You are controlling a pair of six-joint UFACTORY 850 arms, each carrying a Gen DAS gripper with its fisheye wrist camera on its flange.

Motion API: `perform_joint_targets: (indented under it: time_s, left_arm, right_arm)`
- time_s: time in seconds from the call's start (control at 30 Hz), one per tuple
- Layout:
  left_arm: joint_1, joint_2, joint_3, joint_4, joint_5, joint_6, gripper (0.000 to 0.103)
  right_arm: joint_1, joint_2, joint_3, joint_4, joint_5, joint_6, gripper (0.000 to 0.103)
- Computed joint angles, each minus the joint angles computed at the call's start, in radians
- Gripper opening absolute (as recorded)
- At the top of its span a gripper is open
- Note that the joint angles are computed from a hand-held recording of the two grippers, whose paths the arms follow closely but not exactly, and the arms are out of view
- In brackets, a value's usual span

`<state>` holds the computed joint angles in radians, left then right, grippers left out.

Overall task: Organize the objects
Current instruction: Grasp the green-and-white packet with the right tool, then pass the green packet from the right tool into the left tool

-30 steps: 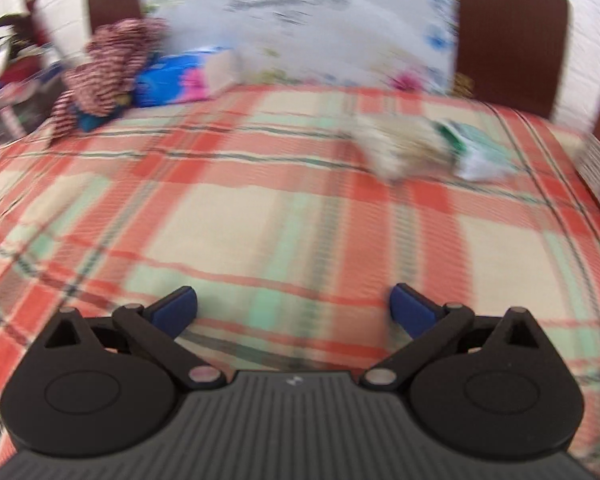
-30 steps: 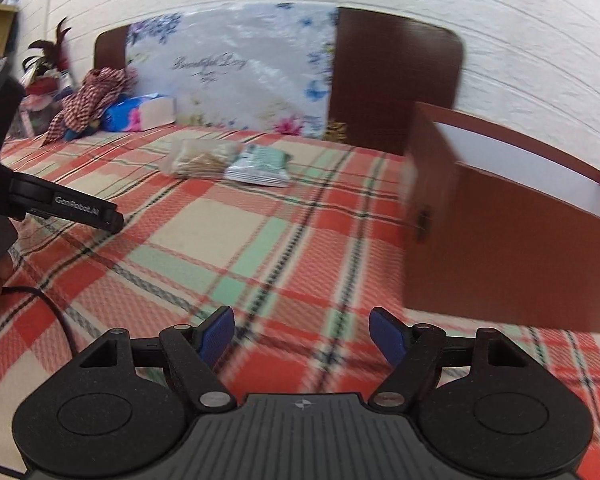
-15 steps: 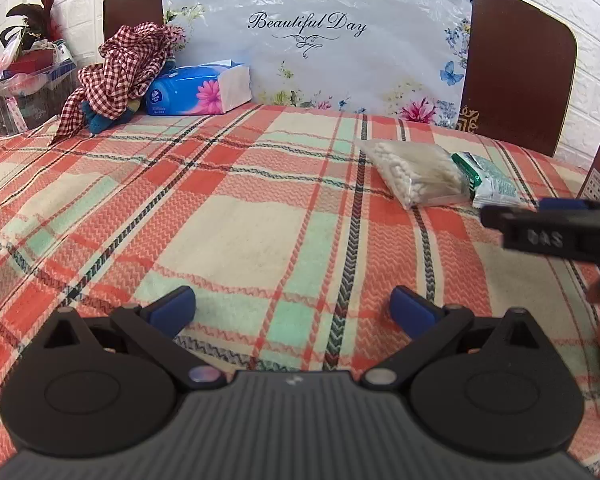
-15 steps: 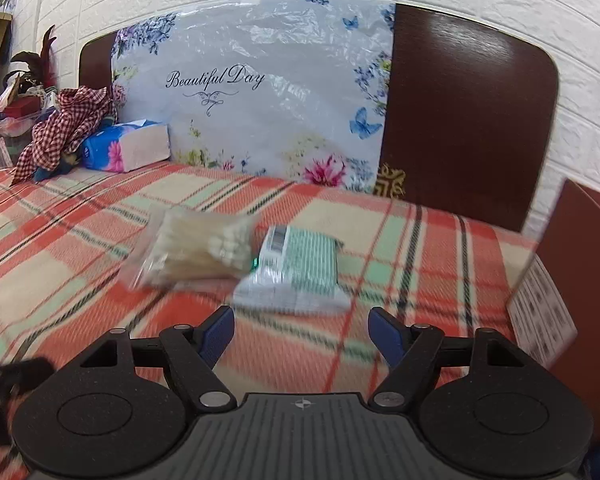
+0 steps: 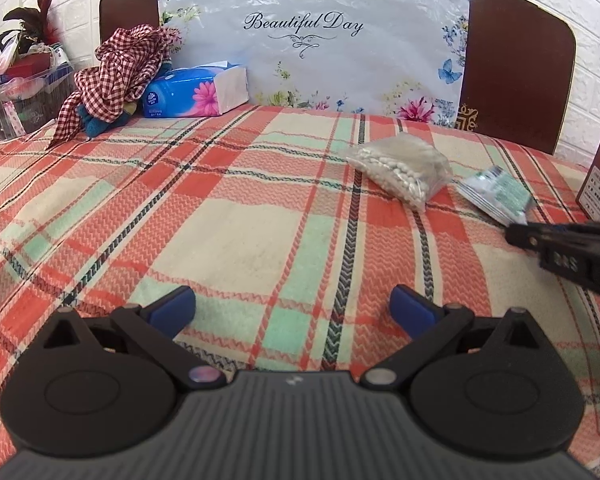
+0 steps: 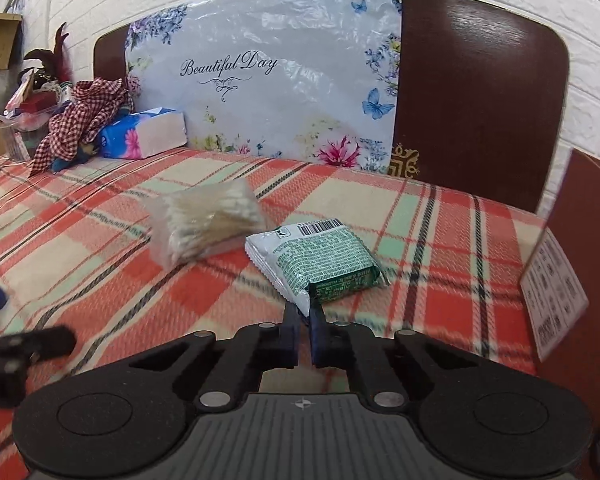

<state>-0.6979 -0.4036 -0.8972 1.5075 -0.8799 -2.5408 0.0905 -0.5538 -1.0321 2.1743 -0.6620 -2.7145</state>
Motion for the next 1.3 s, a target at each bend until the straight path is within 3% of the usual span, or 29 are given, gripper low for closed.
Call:
perform_joint_targets:
  time_s: [0.3,0.47,0.57,0.63,0.7,0.8,0.93,1.0,1.1,1.13,1.2,1.23,1.27,1.3]
  left_arm:
    - [0.000,0.003,0.002,0.003,0.004,-0.006,0.103]
    - [0.001,0.002,-0.001,-0.005,0.005,0.008,0.103]
    - [0.001,-0.005,-0.016,-0.033,0.005,0.051,0.103]
    - [0.001,-0.007,-0.036,-0.077,0.017,0.109,0.103]
    - [0.002,0.031,-0.028,-0.040,0.116,0.072,0.103]
    - [-0.028,0.078,-0.023,0.204,0.256,-0.117,0.103]
    - [-0.054,0.041,-0.105,0.467,0.413,-0.211,0.103]
    - [-0.056,-0.010,-0.174,0.477,0.494,-0.165,0.103]
    - [-0.048,-0.086,-0.267,0.365,0.588,-0.022,0.101]
    - [-0.042,-0.113,-0.298,0.287,0.625,0.059,0.090]
    - [-0.052,-0.144,-0.329,0.209,0.608,0.156,0.088]
    - [-0.054,-0.148,-0.338,0.186,0.608,0.200,0.076]
    - [-0.052,-0.145,-0.340,0.177,0.611,0.211,0.061]
    - [-0.046,-0.137,-0.338,0.164,0.635,0.214,0.057]
  right_arm:
    - [-0.122,0.148,0.211,-0.154,-0.056,0.046,0.006]
    - [-0.229,0.246,0.347,-0.151,-0.075,-0.120,0.006]
    - [-0.281,0.281,0.397,-0.064,-0.070,-0.225,0.010]
    - [-0.308,0.287,0.398,-0.040,-0.061,-0.206,0.020]
    - [-0.328,0.284,0.388,-0.051,-0.056,-0.148,0.029]
    - [-0.346,0.269,0.372,-0.109,-0.069,-0.058,0.036]
    - [-0.338,0.259,0.369,-0.132,-0.096,-0.089,0.044]
    - [-0.337,0.256,0.372,-0.130,-0.103,-0.131,0.047]
    - [-0.317,0.238,0.350,-0.119,-0.087,-0.129,0.051]
    - [-0.313,0.229,0.337,-0.130,-0.086,-0.105,0.050]
    - [-0.303,0.209,0.307,-0.171,-0.082,-0.044,0.043]
    - [-0.299,0.202,0.298,-0.186,-0.085,-0.022,0.039]
    - [-0.293,0.200,0.292,-0.193,-0.082,-0.010,0.030]
    - [-0.294,0.197,0.288,-0.207,-0.092,-0.001,0.016]
